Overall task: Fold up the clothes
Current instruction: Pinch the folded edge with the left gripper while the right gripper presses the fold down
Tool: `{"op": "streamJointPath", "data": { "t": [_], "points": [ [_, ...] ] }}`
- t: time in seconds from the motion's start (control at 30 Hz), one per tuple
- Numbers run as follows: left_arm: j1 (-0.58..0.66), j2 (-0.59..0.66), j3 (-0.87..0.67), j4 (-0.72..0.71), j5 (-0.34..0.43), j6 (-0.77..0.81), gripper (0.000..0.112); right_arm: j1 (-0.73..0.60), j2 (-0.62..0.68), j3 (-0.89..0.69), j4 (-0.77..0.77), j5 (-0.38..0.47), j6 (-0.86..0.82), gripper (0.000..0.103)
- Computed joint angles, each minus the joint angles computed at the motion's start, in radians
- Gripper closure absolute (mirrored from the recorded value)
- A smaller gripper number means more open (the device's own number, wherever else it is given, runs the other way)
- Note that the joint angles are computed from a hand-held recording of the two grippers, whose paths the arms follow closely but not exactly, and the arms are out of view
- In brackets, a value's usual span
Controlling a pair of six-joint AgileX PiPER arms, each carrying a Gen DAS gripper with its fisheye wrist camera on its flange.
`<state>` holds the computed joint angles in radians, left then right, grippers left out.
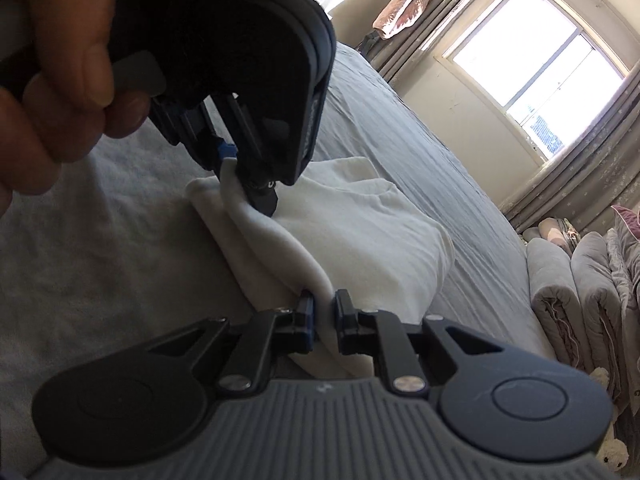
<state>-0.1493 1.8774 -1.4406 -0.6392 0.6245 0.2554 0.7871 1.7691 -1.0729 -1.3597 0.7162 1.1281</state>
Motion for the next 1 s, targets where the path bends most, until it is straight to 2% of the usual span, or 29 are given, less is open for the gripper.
{"op": "streamJointPath", "data": {
  "t": [0.13, 0.3, 0.5, 0.6, 0.67, 0.7, 0.83, 0.9, 1.0],
  "points": [
    [-0.020, -0.032, 0.024, 0.051, -0.019, -0.018, 0.101, -0.031, -0.029, -0.004, 0.069, -0.045, -0.036, 0.087],
    [-0.005, -0.038, 0.018, 0.019, 0.002, -0.006, 0.101, -0.072, -0.070, -0.003, 0.136, -0.109, -0.074, 0.087],
    [-0.024, -0.043, 0.025, 0.073, -0.013, -0.031, 0.101, -0.078, -0.073, -0.012, 0.187, -0.130, -0.086, 0.086],
    [-0.039, -0.034, 0.023, 0.120, -0.023, -0.064, 0.100, -0.073, -0.086, 0.003, 0.200, -0.142, -0.101, 0.081],
    [-0.035, -0.035, 0.020, 0.118, -0.016, -0.063, 0.100, -0.108, -0.134, 0.020, 0.290, -0.203, -0.164, 0.068],
    [-0.032, -0.032, 0.016, 0.117, -0.010, -0.063, 0.099, -0.133, -0.164, 0.031, 0.349, -0.240, -0.197, 0.065],
    [-0.035, -0.027, 0.009, 0.134, -0.005, -0.080, 0.099, -0.262, -0.283, 0.088, 0.493, -0.361, -0.172, 0.065],
    [-0.043, -0.028, 0.010, 0.156, -0.010, -0.096, 0.099, -0.321, -0.313, 0.102, 0.566, -0.390, -0.150, 0.065],
    [-0.052, -0.031, 0.011, 0.181, -0.020, -0.117, 0.099, -0.403, -0.316, 0.093, 0.777, -0.417, -0.250, 0.066]
  ]
}}
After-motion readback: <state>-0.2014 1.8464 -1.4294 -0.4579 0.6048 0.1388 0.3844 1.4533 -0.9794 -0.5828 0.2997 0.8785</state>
